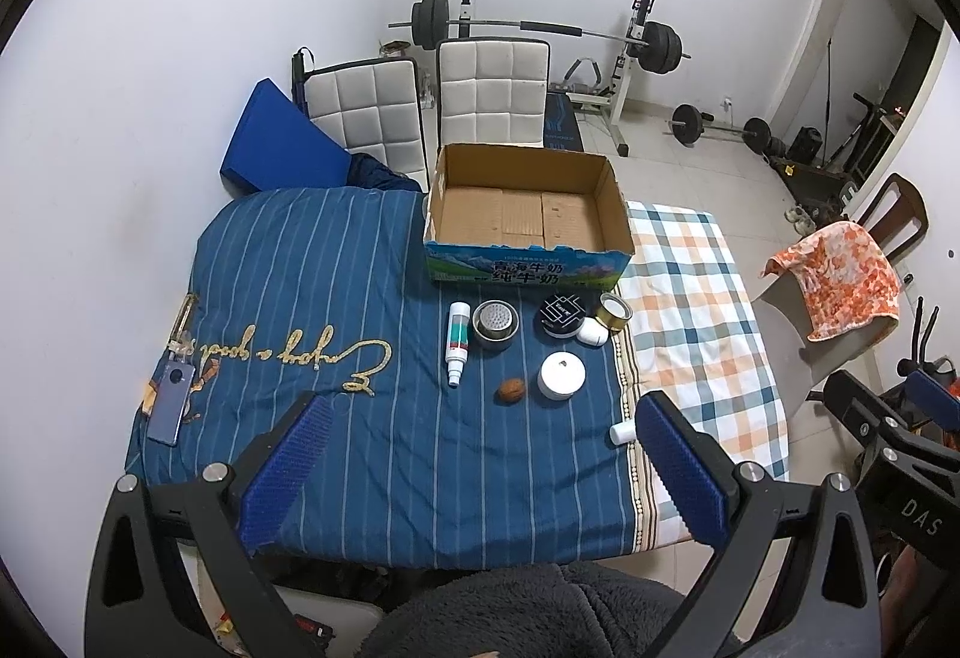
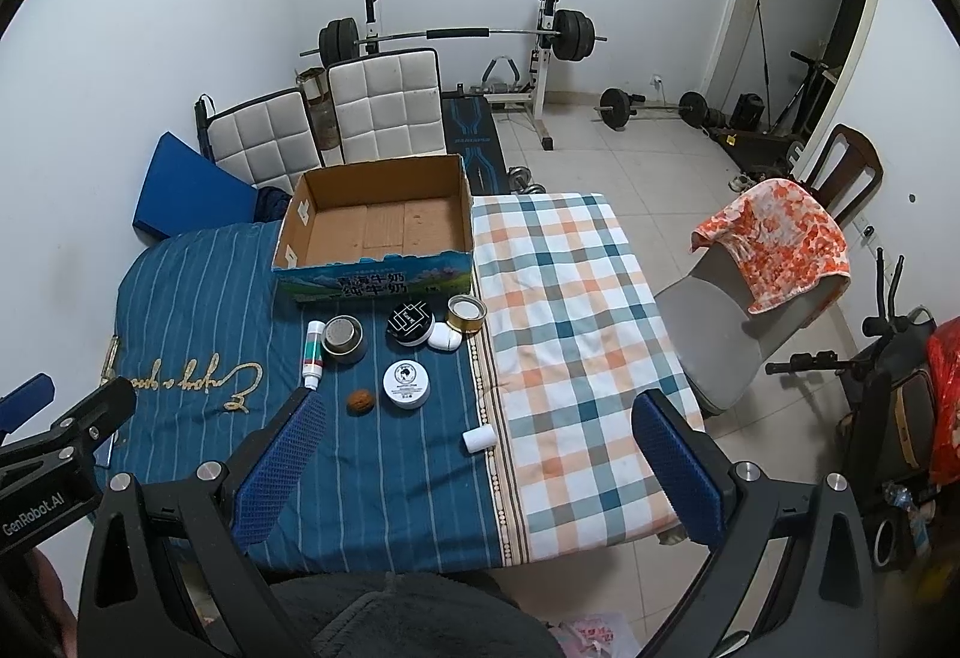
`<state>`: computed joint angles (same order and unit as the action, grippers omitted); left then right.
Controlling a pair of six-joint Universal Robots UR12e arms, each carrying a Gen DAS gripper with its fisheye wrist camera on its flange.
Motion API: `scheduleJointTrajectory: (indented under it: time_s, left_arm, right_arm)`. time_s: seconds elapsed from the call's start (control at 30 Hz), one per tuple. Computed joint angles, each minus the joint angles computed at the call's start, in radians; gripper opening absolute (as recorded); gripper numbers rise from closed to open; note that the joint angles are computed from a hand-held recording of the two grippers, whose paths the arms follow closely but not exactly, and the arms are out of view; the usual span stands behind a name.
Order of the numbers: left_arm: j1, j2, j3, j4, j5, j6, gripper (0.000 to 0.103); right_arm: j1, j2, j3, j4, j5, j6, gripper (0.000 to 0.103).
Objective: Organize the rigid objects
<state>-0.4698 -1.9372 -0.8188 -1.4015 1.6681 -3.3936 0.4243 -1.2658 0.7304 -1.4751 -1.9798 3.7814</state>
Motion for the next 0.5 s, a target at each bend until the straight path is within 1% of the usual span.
scheduleJointTrajectory:
  time_s: [0.5]
  left_arm:
    - [0.002,-0.001,-0.003,0.005,-0.013,-0.007,0.103]
  right_arm:
    - [-0.001,0.01,-0.017,0.007,-0.006,-0.006,0.103]
